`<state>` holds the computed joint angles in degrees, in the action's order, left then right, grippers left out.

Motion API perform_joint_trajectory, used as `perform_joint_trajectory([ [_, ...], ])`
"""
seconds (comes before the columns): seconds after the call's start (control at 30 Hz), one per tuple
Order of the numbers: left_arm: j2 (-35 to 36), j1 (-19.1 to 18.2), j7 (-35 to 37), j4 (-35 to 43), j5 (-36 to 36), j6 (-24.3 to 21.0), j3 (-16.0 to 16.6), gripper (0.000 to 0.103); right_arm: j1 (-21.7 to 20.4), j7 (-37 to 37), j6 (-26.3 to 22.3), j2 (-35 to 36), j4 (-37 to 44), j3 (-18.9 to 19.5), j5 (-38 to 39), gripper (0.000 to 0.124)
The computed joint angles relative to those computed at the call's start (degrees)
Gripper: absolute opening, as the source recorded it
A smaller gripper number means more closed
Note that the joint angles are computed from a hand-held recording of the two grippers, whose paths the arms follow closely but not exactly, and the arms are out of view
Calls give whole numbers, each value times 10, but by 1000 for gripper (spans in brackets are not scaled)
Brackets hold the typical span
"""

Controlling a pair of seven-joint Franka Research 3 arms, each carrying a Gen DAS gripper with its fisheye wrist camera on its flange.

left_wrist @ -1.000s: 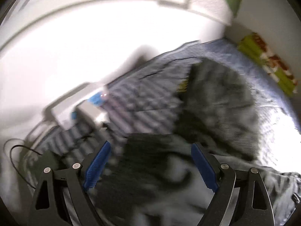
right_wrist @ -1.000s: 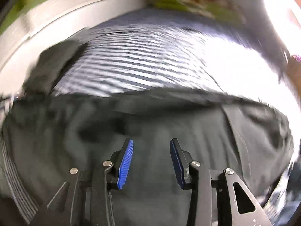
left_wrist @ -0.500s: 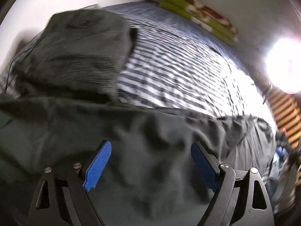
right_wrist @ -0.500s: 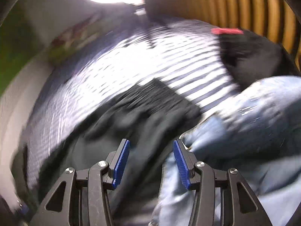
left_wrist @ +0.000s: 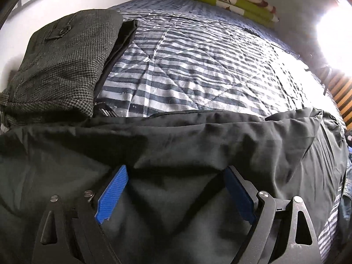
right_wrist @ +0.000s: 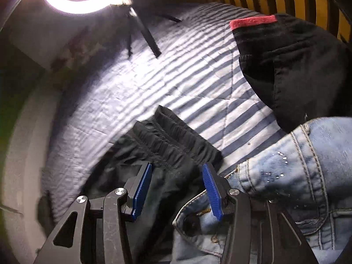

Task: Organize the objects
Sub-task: 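Move the right tool to the black elastic-waist trousers beside the jeans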

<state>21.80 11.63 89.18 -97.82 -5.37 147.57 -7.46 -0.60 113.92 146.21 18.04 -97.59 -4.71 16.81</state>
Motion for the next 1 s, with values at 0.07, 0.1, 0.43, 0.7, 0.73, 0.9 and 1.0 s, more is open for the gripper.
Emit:
perform_joint_trajectory([
  [0.07, 4, 9, 9, 8, -19, -7, -8, 90, 8, 23, -18, 13, 16, -7, -19, 44],
  [0.1, 6, 10, 10, 14, -24, -12, -9, 90, 7, 25, -20, 17, 20, -6, -18, 44],
  [0.43, 5, 21, 32, 15, -63, -19, -12, 90, 66, 134, 62, -51, -64, -51, -211, 8],
  [0.7, -3, 15, 25, 8, -57, -20, -8, 90, 59, 85, -61, -7, 13, -37, -252, 28],
  [0.73, -3, 14, 23, 8, -57, -20, -7, 90, 60, 91, -34, -14, 5, -39, -263, 37],
  [0.9, -1, 12, 26, 13, -57, -20, -9, 90, 39, 11, -14, 35, 72, -14, -199, 41],
  [1.0, 4, 8, 25, 18, -48, -20, -8, 90, 36, -19, -54, 81, 134, -10, -173, 41],
])
